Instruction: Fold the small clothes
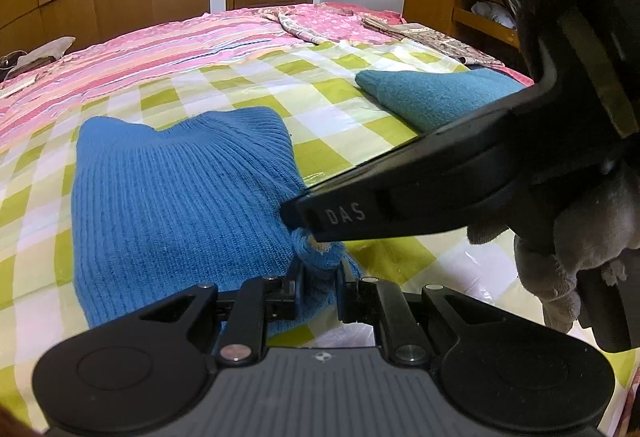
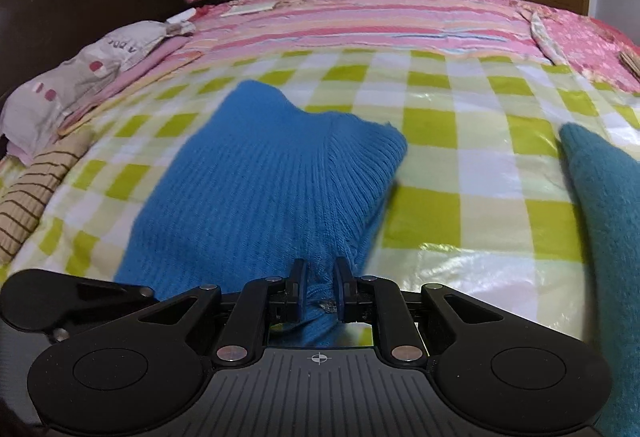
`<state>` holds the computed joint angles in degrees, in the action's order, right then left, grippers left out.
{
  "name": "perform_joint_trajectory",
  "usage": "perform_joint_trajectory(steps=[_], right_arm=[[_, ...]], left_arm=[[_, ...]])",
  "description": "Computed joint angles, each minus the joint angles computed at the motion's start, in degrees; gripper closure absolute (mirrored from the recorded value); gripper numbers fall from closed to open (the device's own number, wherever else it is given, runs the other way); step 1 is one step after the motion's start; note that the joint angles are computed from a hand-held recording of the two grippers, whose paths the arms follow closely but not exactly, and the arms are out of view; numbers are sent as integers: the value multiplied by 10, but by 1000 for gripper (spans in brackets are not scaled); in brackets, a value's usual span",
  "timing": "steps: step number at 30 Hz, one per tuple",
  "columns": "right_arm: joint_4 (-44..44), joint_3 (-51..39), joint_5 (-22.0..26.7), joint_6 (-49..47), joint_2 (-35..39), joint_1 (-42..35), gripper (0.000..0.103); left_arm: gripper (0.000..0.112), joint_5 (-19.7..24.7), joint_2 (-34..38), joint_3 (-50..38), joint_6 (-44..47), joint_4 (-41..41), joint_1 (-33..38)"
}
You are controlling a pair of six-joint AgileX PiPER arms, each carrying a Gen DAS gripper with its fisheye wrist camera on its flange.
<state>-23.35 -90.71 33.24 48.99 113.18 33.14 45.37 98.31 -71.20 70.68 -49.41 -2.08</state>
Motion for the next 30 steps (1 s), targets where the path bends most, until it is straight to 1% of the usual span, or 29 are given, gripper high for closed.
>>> perform_joint_trajectory(steps=[2, 5, 10, 15, 23, 27, 30], right_arm=[[-5, 6, 2, 6, -1, 0, 87], [-6, 16, -7, 18, -2, -2, 82], [-21, 17, -11, 35, 2, 2, 82], [-31, 28, -14, 57, -3, 0, 81], [-57, 2, 20, 72, 9, 13, 81], [-67, -2, 28, 84, 11, 17, 81], [-77, -4, 33, 95, 13, 21, 81]], left_arm=[[93, 3, 1, -4, -4, 3, 1], [93, 3, -1, -5, -8, 7, 3], [93, 3, -10, -1, -3, 14, 10], [93, 12, -22, 0, 7, 15, 30], [93, 16, -35, 1, 24, 16, 61], [93, 16, -32, -5, 33, 16, 82], [93, 17, -24, -16, 23, 20, 96]])
